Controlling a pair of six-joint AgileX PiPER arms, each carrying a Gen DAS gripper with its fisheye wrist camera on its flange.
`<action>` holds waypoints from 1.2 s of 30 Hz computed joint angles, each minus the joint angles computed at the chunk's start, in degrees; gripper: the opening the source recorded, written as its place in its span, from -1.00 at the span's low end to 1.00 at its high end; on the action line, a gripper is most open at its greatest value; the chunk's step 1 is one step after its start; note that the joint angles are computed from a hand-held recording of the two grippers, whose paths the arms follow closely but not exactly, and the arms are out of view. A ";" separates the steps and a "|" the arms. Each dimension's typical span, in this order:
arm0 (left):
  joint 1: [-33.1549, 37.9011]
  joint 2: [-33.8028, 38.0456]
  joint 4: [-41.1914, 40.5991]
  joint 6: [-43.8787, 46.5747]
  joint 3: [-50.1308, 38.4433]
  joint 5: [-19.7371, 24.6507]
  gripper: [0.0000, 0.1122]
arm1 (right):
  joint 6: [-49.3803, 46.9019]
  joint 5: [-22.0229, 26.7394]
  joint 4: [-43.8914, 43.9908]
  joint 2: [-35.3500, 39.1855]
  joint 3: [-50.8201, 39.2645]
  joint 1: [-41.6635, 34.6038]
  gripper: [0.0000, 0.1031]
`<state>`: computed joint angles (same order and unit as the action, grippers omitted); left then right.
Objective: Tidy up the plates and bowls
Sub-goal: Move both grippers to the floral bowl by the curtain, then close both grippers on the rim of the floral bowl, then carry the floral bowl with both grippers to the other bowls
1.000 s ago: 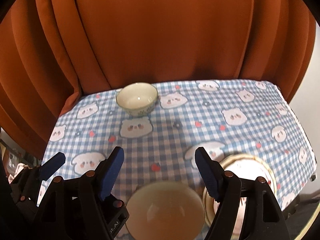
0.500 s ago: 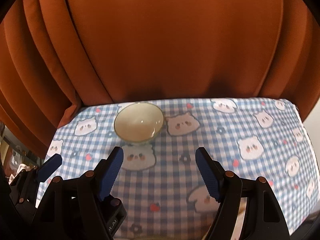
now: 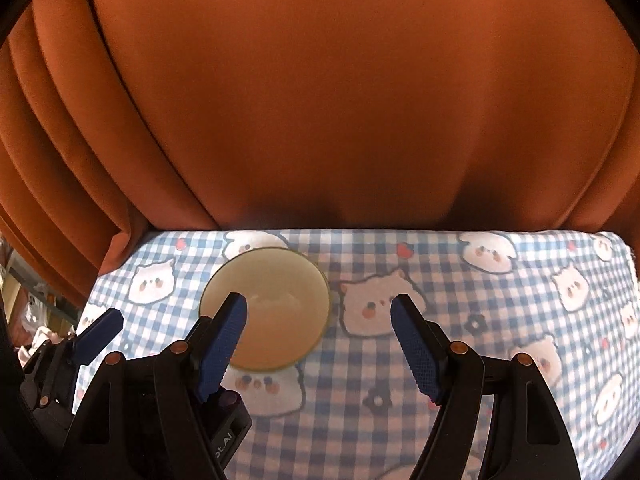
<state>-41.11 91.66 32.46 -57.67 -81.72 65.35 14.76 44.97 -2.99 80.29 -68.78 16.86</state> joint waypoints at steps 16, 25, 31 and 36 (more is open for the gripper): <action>7.38 7.29 -2.03 1.28 3.06 -9.96 -0.11 | 1.13 -8.39 -0.03 15.43 -3.66 -0.25 0.15; 6.93 9.21 -3.74 1.25 2.82 -10.04 -0.67 | -1.09 -8.46 2.27 17.39 -3.43 -1.28 -0.56; 6.28 9.59 -3.38 0.86 2.00 -8.70 -0.68 | -2.99 -8.39 3.48 17.39 -3.33 -2.12 -0.66; 5.82 9.57 -3.98 1.93 1.07 -6.97 -0.68 | -4.13 -6.88 4.63 17.10 -3.84 -2.84 -0.66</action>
<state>-35.29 101.22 28.47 -55.73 -80.64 58.38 10.63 38.09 1.63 97.39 -72.62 14.03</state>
